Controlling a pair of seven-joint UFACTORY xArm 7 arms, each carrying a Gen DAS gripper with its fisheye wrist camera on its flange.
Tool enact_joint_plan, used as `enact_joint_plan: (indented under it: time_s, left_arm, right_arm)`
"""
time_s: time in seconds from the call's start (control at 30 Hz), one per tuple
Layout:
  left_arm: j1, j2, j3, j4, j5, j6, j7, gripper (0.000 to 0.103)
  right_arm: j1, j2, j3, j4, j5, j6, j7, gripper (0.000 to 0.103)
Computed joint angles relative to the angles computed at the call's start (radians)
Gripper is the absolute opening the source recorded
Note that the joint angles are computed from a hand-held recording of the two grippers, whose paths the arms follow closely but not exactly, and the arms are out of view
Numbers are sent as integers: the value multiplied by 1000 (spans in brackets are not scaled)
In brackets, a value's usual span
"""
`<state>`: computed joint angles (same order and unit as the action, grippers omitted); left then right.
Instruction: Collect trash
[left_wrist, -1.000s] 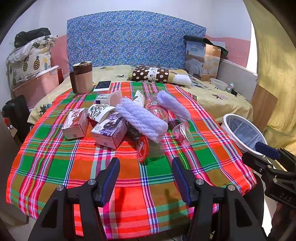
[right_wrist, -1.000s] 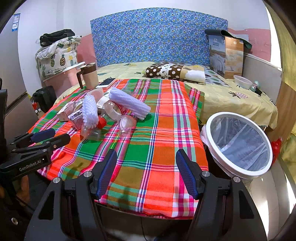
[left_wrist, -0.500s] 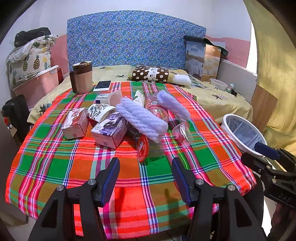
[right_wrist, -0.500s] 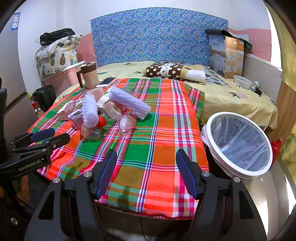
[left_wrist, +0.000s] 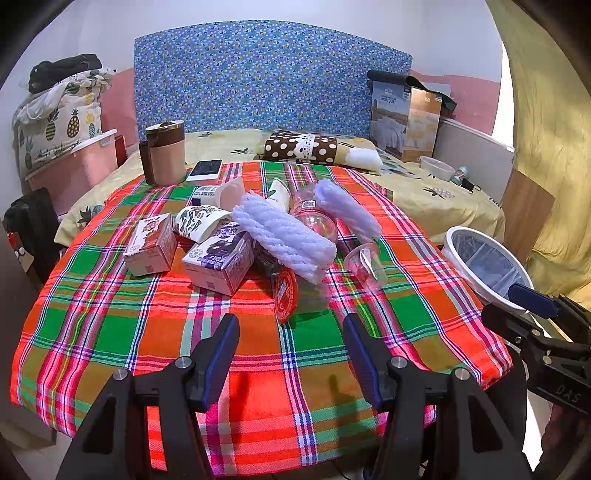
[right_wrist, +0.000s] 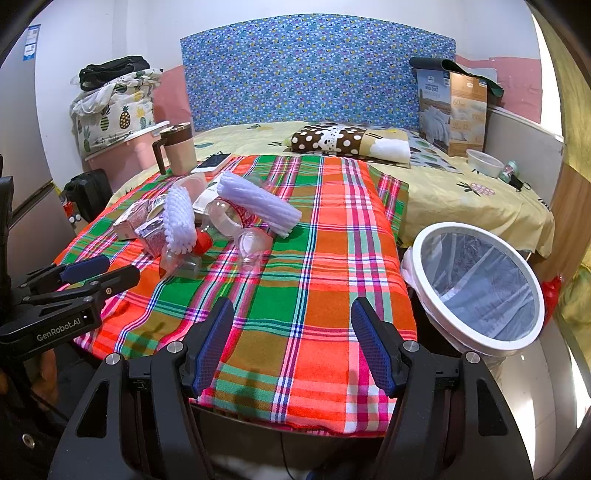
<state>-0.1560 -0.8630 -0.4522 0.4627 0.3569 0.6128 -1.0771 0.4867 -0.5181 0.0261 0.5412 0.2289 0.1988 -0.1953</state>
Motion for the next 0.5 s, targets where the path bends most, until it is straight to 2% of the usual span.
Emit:
enact_joint_plan:
  time_s: [0.5]
  left_arm:
    - [-4, -1, 11, -14, 0, -12, 3, 58]
  right_arm:
    - [-7, 6, 15, 4, -14, 8, 17, 68]
